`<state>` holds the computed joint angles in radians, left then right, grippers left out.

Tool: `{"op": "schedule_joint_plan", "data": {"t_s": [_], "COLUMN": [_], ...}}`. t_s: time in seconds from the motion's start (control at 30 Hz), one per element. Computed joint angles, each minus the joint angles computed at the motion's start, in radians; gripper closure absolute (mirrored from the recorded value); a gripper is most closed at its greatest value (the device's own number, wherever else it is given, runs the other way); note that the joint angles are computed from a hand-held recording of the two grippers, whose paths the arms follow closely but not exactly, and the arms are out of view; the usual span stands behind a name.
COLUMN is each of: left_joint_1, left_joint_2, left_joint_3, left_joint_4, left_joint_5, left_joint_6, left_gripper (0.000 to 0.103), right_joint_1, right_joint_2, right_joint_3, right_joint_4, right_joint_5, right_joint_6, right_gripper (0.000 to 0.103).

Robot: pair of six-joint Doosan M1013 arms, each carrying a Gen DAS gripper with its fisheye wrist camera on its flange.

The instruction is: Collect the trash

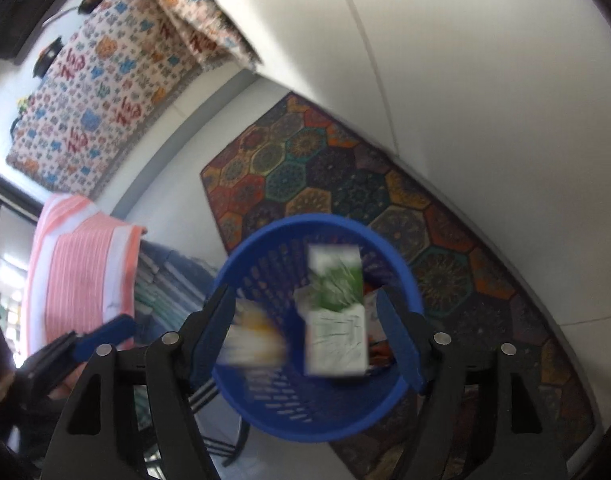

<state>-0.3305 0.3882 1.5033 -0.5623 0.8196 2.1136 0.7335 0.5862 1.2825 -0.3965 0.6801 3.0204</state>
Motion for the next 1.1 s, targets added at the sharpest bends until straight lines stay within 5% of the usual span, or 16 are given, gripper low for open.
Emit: {"op": "schedule_joint_plan", "data": {"t_s": [0.1, 0.23, 0.27, 0.47, 0.63, 0.93, 1.1], "left_joint_1": [0.003, 0.006, 0.009, 0.010, -0.021, -0.020, -0.003], "left_joint_2": [-0.038, -0.107, -0.126, -0.219, -0.316, -0.416, -0.431], "left_joint_3": [0.026, 0.073, 0.084, 0.133, 0.223, 0.273, 0.264], "left_joint_4": [-0.028, -0.051, -0.054, 0.021, 0.184, 0.297, 0.295], "left_joint_5": [-0.053, -0.132, -0.138, -0.069, -0.168, -0.219, -0.164], "left_joint_6": [0.038, 0.070, 0.071, 0.035, -0.068, -0.182, -0.208], "left_gripper": [0.048, 0.030, 0.020, 0.007, 0.000, 0.000, 0.000], "right_joint_1": [0.021, 0.060, 0.072, 0.174, 0.249, 0.301, 0.311], "right_joint_2": [-0.020, -0.045, -0.047, -0.057, -0.046, -0.040, -0.033], "right_joint_3": [-0.013, -0.049, -0.066, -0.133, -0.173, -0.209, -0.239], "right_joint_4": [-0.083, -0.170, -0.182, -0.258, -0.281, -0.301, -0.306], "right_joint_5": [0.082, 0.173, 0.211, 0.446, 0.591, 0.655, 0.655], "right_joint_6": [0.041, 0.053, 0.045, -0.025, 0.010, 0.008, -0.013], "right_gripper": [0.025, 0.000, 0.000, 0.000, 0.000, 0.000, 0.000]}}
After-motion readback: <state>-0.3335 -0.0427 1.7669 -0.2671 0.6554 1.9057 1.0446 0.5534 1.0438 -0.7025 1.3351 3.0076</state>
